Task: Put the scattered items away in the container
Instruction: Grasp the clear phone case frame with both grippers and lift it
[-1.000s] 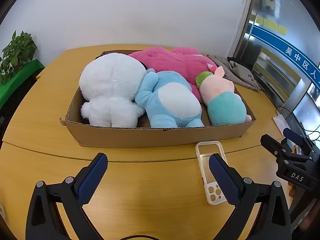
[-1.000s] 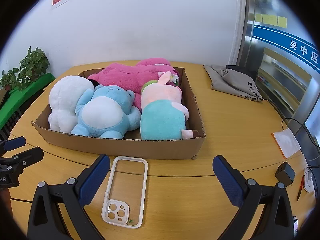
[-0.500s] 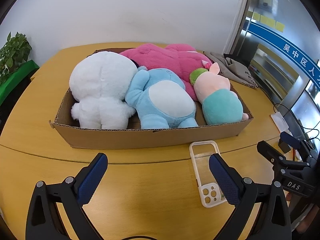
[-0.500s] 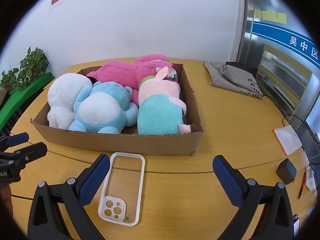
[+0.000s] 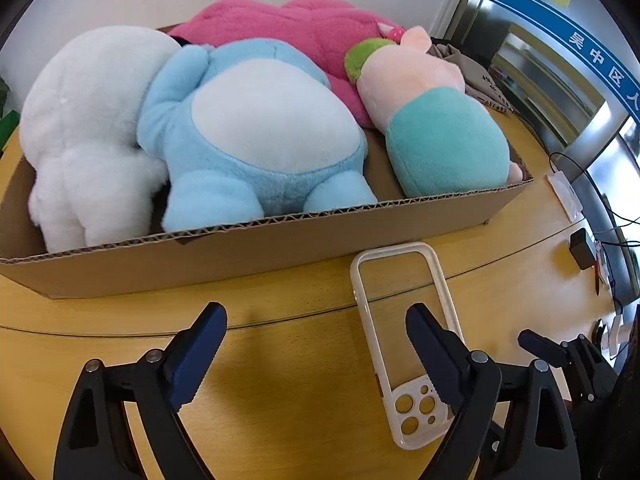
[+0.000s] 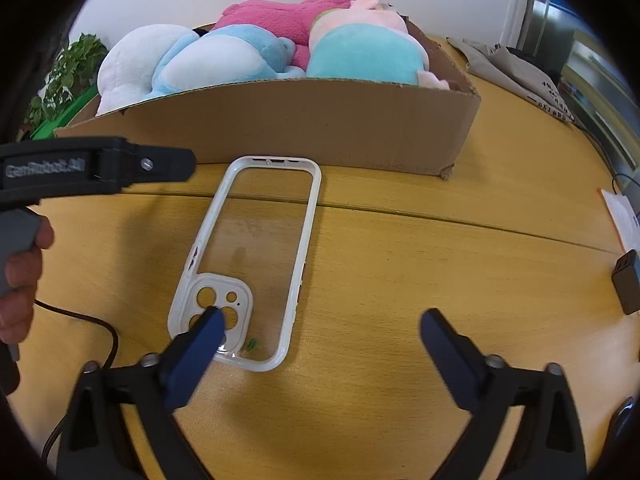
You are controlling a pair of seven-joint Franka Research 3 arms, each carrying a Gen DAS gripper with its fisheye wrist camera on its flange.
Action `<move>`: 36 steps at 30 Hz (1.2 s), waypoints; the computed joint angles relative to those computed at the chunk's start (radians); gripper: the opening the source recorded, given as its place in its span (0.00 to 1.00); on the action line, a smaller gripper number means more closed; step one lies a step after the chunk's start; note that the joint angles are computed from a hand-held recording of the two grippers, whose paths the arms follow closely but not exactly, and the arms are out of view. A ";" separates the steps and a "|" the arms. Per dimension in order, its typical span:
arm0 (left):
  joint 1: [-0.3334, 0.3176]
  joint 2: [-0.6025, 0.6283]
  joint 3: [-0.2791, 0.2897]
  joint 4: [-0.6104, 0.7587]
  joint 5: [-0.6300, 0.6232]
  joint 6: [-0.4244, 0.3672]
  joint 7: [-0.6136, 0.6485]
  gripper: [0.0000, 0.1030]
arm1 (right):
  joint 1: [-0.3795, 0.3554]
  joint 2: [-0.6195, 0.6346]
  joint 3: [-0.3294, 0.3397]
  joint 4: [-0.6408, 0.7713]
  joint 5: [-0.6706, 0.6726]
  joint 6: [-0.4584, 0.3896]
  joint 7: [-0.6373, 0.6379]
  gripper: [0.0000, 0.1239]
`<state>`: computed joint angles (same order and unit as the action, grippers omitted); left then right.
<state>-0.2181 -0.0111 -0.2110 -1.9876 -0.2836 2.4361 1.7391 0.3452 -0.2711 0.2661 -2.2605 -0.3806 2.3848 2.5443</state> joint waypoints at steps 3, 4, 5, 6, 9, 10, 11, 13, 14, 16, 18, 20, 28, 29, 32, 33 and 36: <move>-0.004 0.033 -0.007 0.018 0.043 -0.003 -0.036 0.80 | 0.003 0.000 -0.013 -0.022 0.027 0.036 -0.014 0.53; -0.005 0.039 -0.010 0.020 0.060 0.002 -0.047 0.79 | 0.001 0.000 -0.010 -0.023 0.022 0.037 -0.016 0.53; -0.007 0.043 -0.013 0.021 0.078 0.007 -0.056 0.75 | -0.001 -0.001 -0.006 -0.023 0.015 0.036 -0.017 0.53; -0.009 0.044 -0.016 0.021 0.097 0.013 -0.063 0.73 | -0.001 0.000 -0.006 -0.024 0.015 0.042 -0.022 0.55; -0.013 0.046 -0.022 0.024 0.128 0.016 -0.071 0.47 | 0.010 0.005 -0.017 -0.026 0.043 0.056 -0.079 0.65; -0.014 0.046 -0.023 0.026 0.128 0.013 -0.070 0.29 | 0.012 0.007 -0.018 -0.027 0.048 0.062 -0.095 0.66; -0.013 0.045 -0.024 0.029 0.115 0.004 -0.059 0.11 | 0.009 0.006 -0.013 -0.029 0.043 0.062 -0.089 0.66; -0.012 0.038 -0.023 0.022 0.096 -0.001 -0.051 0.09 | 0.003 0.003 -0.004 -0.031 0.031 0.060 -0.073 0.65; -0.012 0.031 -0.022 0.015 0.098 0.001 -0.055 0.10 | 0.004 -0.002 -0.002 -0.037 0.029 0.069 -0.070 0.64; -0.012 0.019 -0.019 0.002 0.102 0.002 -0.063 0.10 | 0.009 -0.015 -0.003 -0.054 0.035 0.105 -0.078 0.45; -0.009 0.011 -0.013 -0.006 0.073 -0.002 -0.050 0.10 | 0.025 -0.023 -0.015 -0.072 0.082 0.157 -0.118 0.05; -0.006 0.007 -0.009 -0.016 0.062 0.007 -0.039 0.09 | 0.018 -0.021 0.004 -0.067 0.075 0.157 -0.120 0.05; 0.000 -0.069 0.021 -0.058 -0.063 0.023 0.050 0.08 | 0.016 -0.052 0.018 -0.090 0.106 0.209 -0.140 0.05; -0.001 -0.085 0.028 -0.060 -0.084 0.028 0.067 0.08 | 0.008 -0.061 0.023 -0.092 0.100 0.217 -0.135 0.05; -0.010 -0.126 0.043 -0.057 -0.111 0.052 0.105 0.07 | -0.017 -0.084 0.042 -0.088 0.074 0.236 -0.119 0.05; -0.014 -0.138 0.049 -0.055 -0.120 0.060 0.118 0.07 | -0.027 -0.090 0.049 -0.080 0.062 0.242 -0.115 0.05; -0.021 -0.143 0.063 -0.013 -0.128 0.074 0.135 0.07 | -0.060 -0.097 0.078 -0.048 0.008 0.256 -0.093 0.05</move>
